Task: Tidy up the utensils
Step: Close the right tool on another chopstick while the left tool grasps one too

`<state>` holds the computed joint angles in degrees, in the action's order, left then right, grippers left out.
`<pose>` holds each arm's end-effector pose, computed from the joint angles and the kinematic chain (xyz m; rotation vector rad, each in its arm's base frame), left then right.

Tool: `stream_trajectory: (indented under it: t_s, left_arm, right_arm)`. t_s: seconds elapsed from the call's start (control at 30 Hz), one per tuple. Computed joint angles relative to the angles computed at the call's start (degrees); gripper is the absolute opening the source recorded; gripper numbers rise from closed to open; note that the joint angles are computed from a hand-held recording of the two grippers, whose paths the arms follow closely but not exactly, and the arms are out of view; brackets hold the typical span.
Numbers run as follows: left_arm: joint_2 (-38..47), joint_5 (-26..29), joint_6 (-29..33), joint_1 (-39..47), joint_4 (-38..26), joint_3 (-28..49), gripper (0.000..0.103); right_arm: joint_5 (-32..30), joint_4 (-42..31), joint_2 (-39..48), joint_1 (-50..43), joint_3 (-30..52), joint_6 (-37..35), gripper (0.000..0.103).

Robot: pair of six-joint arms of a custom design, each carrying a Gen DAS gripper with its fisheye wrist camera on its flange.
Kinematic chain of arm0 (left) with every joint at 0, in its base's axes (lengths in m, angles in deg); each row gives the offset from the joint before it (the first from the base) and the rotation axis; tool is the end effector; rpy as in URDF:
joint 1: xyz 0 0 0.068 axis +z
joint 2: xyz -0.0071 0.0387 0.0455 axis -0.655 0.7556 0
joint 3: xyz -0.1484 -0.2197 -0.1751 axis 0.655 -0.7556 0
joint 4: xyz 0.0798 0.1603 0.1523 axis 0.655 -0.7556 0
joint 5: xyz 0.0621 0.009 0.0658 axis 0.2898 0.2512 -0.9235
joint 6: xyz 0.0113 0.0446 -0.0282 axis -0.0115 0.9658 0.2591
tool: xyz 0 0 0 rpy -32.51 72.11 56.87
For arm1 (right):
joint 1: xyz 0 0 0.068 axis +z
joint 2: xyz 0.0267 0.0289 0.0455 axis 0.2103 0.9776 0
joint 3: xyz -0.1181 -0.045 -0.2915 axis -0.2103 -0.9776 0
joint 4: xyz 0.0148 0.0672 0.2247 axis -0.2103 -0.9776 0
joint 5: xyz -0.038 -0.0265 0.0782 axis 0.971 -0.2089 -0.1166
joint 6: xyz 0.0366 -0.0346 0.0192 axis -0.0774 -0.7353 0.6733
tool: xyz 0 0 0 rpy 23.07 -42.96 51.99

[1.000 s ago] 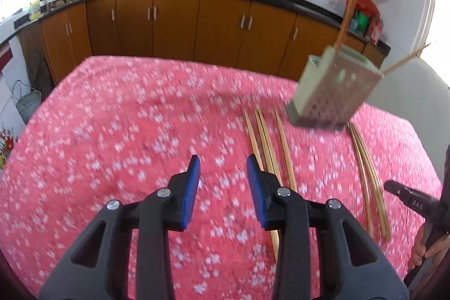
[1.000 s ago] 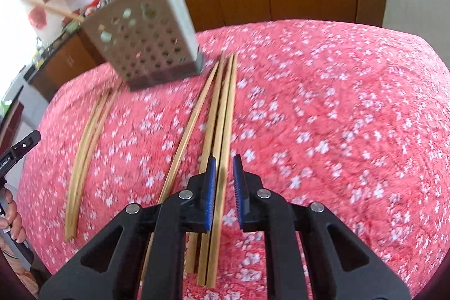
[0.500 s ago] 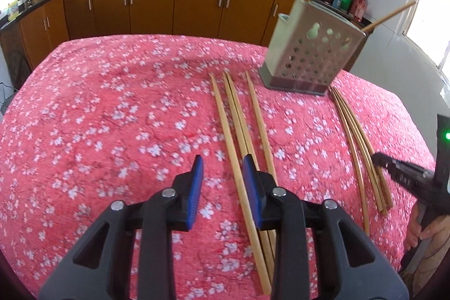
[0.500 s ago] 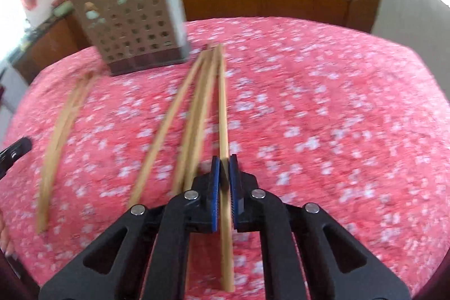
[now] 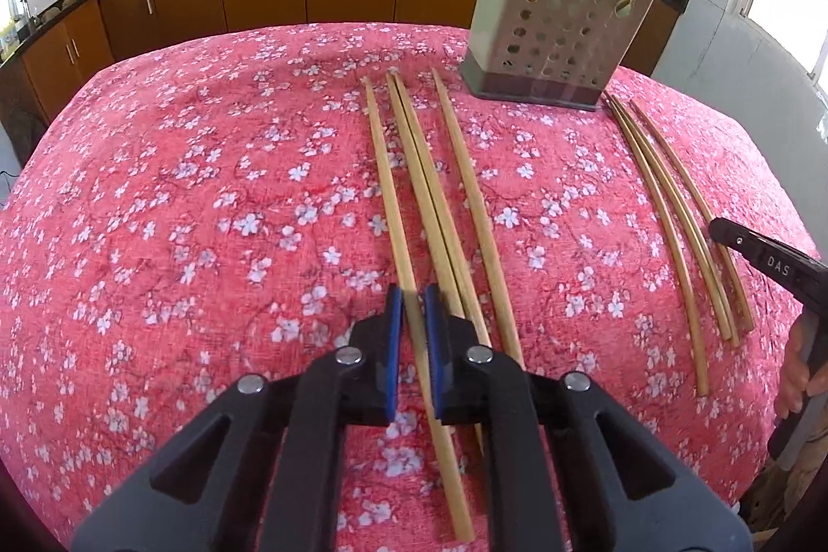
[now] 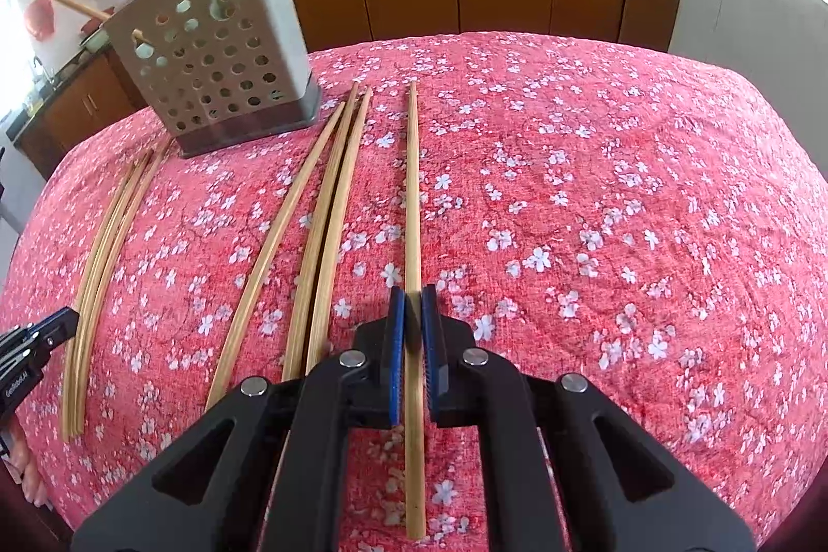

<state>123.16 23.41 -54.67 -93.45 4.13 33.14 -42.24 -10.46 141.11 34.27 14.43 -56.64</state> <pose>0.1415 -0.1605 0.1631 -0.0165 2.5287 -0.1122 0.1532 0.0588 0.1841 -0.0189 2.5151 0.1883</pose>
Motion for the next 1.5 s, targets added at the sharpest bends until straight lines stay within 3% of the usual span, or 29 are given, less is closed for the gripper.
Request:
stream_trajectory:
  t_s: [0.17, 0.5, 0.67, 1.5]
  left_arm:
    - [0.47, -1.56, 0.77, 0.0, -2.16, 1.28, 0.009]
    - [0.88, 3.32, 9.62, 16.05, 4.46, 0.45, 0.009]
    - [1.37, 0.95, 9.85, 14.65, 6.51, -0.57, 0.01]
    - [0.13, 1.9, 8.82, 14.77, 6.83, -1.39, 0.01]
  right_arm:
    - [1.95, 0.46, -1.69, 2.67, -1.46, 0.12, 0.008]
    - [0.21, 6.08, 2.29, -4.66, -1.2, -1.91, 0.008]
    - [0.19, 6.97, 2.15, -4.72, -1.82, -2.3, 0.008]
    - [2.93, 6.96, 2.81, -2.2, -1.68, -1.35, 0.009]
